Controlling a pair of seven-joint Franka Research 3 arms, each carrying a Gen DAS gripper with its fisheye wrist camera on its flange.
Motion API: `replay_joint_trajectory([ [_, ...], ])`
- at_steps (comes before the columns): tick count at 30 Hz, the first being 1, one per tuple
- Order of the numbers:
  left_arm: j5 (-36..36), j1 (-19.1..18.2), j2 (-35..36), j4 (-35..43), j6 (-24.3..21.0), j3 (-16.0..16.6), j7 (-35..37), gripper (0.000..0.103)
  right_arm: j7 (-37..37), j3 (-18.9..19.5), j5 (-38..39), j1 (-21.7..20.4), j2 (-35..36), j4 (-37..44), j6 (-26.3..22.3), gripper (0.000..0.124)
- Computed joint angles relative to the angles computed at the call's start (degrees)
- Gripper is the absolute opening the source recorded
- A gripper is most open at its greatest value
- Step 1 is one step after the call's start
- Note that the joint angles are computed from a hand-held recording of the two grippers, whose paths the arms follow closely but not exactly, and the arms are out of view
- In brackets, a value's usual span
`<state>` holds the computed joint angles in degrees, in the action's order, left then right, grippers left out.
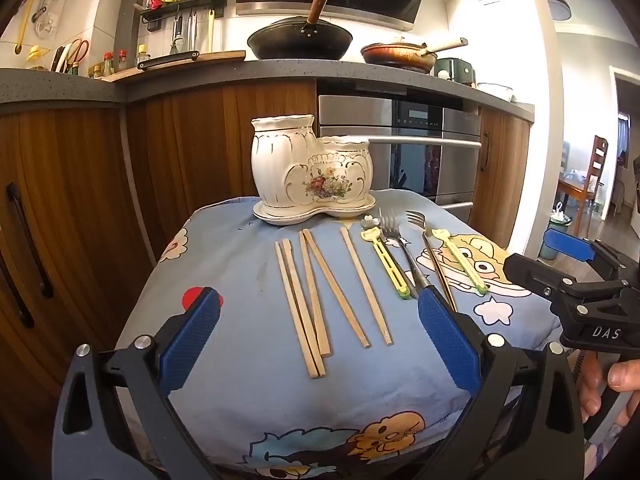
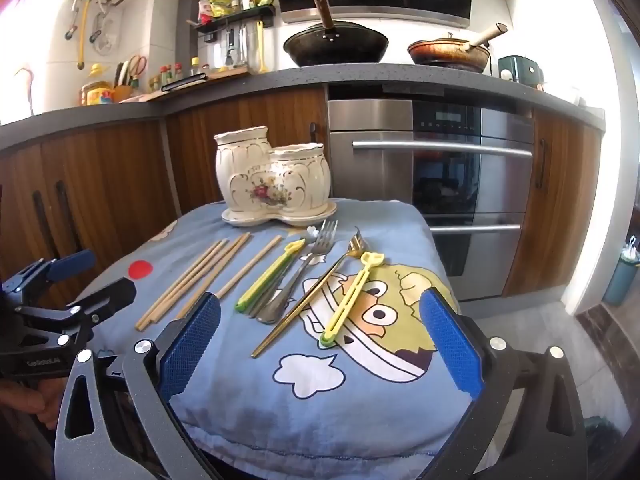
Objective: Organize utensils
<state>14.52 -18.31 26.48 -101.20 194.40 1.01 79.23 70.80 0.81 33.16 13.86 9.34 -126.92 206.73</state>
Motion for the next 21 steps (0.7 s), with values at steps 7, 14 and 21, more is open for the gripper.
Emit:
replay_joint_trajectory([
  [7,0.2,0.0,0.1,0.0,-0.1,-0.2,0.3,0.098,-0.6,-0.1,0.9,0.7,0.3,0.4,-0.1,0.099],
  [14,0.0,-0.6,0.1,0.0,-0.2,0.4,0.5,0.098,-0.2,0.0,0.5,0.4,0.2,0.2,-0.1,0.099],
  [21,0.1,-0.4,0.3,0.1,-0.2,0.2,0.6,0.098,-0.2,0.0,0.5,0.4,0.2,0.3,-0.2,0.099],
])
